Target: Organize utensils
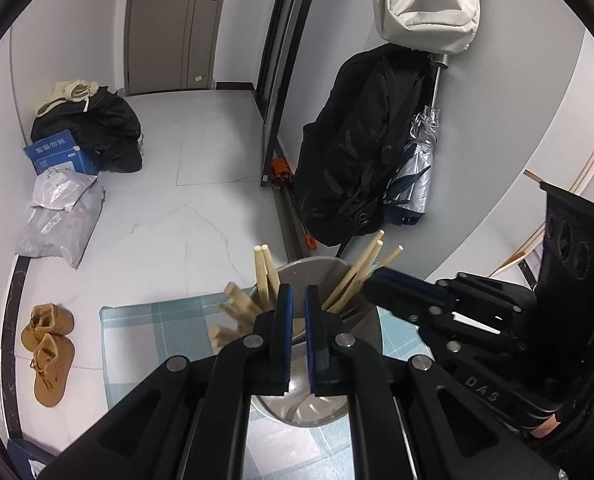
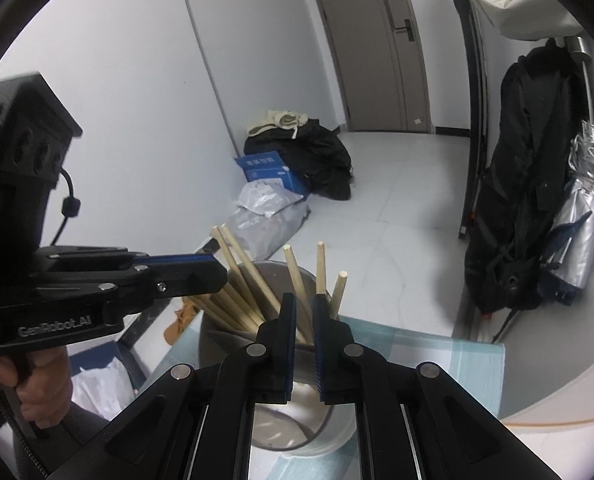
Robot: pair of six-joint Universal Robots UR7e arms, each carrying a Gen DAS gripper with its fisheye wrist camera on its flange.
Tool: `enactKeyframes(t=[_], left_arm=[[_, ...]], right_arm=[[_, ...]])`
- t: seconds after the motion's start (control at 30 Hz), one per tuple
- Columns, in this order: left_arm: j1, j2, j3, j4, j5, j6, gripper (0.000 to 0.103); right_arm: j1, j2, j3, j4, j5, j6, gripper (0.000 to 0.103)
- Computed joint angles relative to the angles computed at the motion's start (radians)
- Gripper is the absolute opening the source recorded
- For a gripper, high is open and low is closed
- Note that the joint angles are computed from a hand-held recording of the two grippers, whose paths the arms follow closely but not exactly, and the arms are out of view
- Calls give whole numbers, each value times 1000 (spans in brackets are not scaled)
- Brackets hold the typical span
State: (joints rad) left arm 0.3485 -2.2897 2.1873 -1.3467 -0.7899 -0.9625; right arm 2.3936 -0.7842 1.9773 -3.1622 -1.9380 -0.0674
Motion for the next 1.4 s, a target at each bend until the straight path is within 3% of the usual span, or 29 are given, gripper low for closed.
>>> enactKeyframes(t=[0.23,0.33,0.4,0.5,0.53,0.57,0.7,0.77,0.9,1.03,1.4], left_arm=[[-134,2,-42,222,46,-229,7],[-230,29,-83,416,87,-436,24],[-276,45,-107,500,96,-535,49],[-364,69,-148,637,100,-693,56],[-375,76,-155,655,99,-711,59],[-395,90,-169,693,94,-746,66],[-508,120,-200,853,76,-933,82],[-563,134,-207,918,65,-1009,85],[-658,146,-208,1010,35,-1101,92],[-749,155,-201,1108,-7,-1207,99],[-932,179,-176,1261,-157,-1380,102]], right_arm=[[29,-39,39,-39,-25,29,16],[47,-62,56,-54,-49,53,25],[61,-79,72,-71,-72,74,25],[86,-107,91,-95,-109,102,34],[96,-117,98,-108,-121,107,41],[105,-125,103,-118,-128,109,44],[145,-156,120,-152,-163,101,51],[168,-164,127,-175,-190,99,61],[203,-182,148,-217,-224,84,67],[249,-185,165,-275,-299,66,82],[316,-187,221,-385,-369,41,98]])
